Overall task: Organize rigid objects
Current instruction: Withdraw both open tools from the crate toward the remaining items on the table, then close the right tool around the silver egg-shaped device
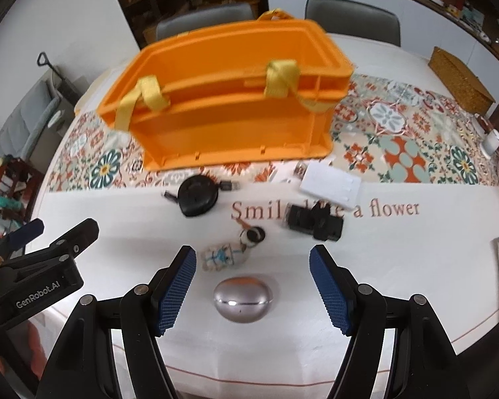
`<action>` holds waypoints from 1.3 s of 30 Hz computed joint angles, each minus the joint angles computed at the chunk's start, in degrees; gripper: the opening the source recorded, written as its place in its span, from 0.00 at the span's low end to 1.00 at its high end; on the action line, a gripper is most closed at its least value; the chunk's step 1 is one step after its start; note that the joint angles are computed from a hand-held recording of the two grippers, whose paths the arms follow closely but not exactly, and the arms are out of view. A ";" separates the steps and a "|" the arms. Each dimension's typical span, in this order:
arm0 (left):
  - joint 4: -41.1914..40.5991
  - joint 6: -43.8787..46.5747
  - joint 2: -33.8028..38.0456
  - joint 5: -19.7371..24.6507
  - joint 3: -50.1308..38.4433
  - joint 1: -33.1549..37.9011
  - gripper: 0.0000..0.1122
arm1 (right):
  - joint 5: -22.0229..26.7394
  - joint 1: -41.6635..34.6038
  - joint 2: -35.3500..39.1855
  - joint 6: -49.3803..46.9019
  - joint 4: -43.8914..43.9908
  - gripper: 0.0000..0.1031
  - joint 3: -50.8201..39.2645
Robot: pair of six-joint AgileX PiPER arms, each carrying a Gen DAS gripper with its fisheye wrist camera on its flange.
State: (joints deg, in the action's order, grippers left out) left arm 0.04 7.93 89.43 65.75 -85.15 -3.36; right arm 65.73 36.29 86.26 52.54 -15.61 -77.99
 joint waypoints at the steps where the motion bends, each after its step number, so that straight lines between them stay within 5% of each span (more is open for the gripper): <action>1: -0.35 0.28 0.09 0.05 0.46 0.13 0.92 | -0.17 -0.13 0.40 -0.39 0.79 0.69 0.26; 39: 3.25 0.23 4.26 -2.66 9.70 -1.26 0.91 | -8.84 -2.74 10.17 -7.05 13.67 0.78 9.05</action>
